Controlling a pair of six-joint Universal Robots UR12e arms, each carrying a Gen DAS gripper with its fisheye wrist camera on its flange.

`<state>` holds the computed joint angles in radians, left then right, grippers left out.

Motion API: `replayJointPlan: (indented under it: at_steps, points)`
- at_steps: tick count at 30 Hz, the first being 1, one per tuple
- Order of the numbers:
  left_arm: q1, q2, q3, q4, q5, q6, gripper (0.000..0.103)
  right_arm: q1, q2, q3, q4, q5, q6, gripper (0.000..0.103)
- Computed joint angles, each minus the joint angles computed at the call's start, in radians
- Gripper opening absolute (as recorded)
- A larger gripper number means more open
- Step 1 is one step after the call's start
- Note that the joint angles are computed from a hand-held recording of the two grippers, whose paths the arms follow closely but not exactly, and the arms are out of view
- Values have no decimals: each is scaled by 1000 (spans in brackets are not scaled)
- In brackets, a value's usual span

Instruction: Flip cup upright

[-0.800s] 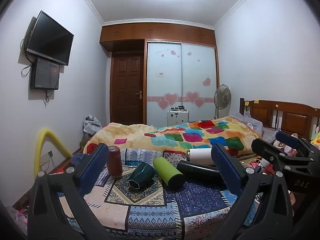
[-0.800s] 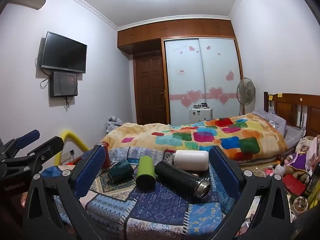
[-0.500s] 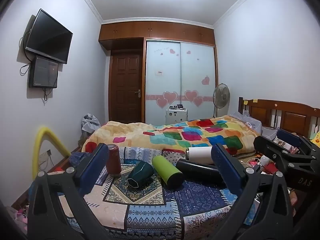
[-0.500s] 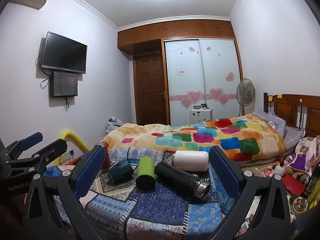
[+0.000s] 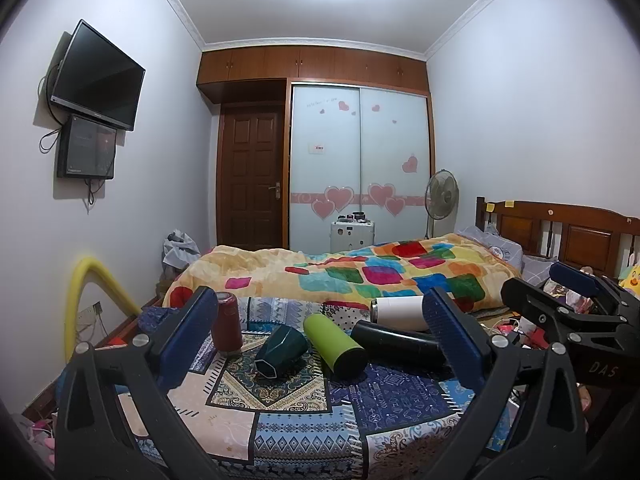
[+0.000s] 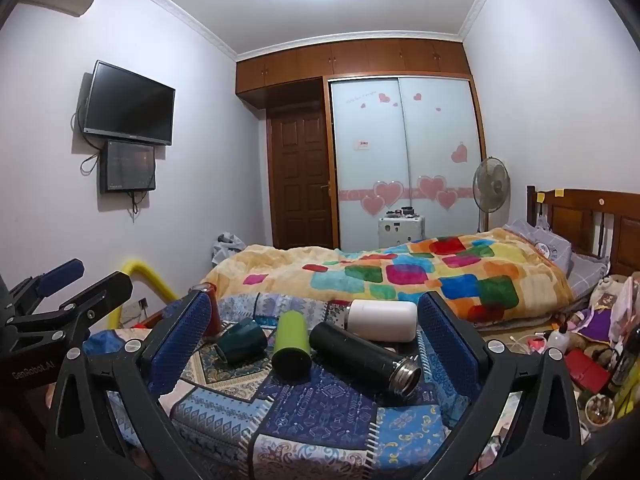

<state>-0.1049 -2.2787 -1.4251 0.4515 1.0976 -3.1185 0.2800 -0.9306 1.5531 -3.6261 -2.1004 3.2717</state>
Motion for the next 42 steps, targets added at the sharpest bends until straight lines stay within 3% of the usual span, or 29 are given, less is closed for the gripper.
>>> replayJointPlan:
  at_steps: [42]
  points:
    - [2,-1,4,9,-4,-7,103,4,0,1,2,0,-3,103]
